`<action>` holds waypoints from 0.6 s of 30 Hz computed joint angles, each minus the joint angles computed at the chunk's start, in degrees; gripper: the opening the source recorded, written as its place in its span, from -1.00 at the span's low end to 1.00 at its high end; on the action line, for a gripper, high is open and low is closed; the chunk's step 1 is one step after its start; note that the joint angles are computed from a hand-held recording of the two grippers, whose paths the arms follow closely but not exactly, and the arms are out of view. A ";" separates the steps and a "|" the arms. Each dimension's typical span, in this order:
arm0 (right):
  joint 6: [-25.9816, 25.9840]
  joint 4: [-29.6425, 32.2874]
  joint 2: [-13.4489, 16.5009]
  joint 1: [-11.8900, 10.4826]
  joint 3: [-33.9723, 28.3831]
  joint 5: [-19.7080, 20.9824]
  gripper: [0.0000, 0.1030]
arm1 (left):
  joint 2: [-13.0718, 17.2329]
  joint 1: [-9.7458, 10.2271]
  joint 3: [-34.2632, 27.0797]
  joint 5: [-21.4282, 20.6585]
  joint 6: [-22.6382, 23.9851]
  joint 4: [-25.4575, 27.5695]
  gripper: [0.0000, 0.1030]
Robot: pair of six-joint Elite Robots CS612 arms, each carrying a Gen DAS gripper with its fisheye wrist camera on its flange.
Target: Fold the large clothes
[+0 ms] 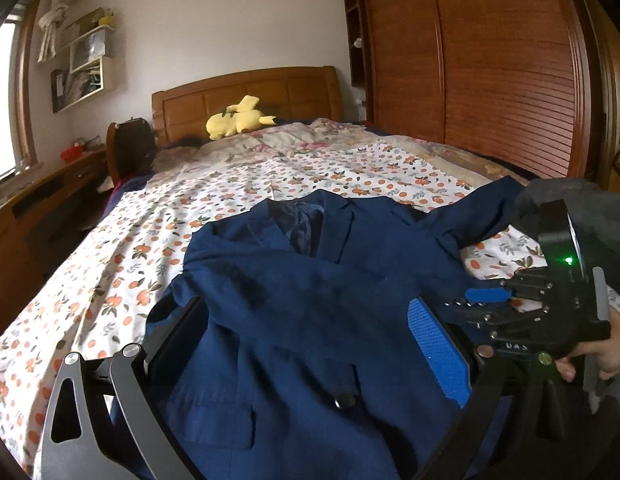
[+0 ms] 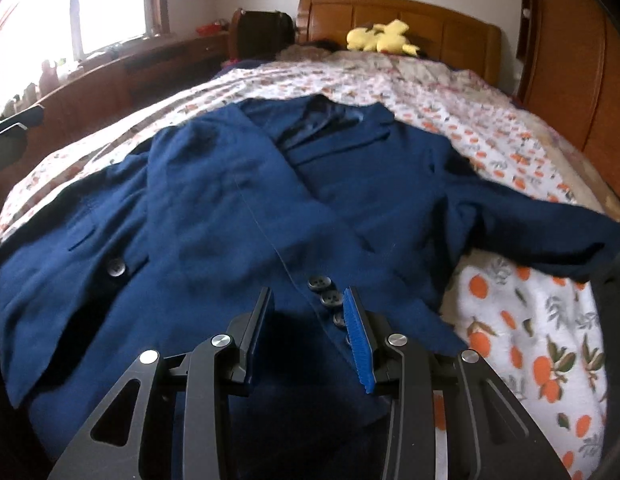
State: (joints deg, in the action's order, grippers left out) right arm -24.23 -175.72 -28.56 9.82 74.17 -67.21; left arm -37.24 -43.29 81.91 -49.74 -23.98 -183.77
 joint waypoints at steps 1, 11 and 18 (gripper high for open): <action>0.02 0.12 0.09 0.04 -0.10 -0.12 -0.34 | 0.47 0.32 -0.56 -0.45 0.25 -0.02 0.95; -0.38 -1.18 0.81 0.40 -0.37 -1.65 -0.33 | 4.61 2.60 -4.36 -3.90 0.06 -0.80 0.95; -0.05 -1.91 0.77 0.42 -0.15 -1.89 -0.34 | 6.54 3.02 -5.51 -4.61 -0.35 -3.45 0.95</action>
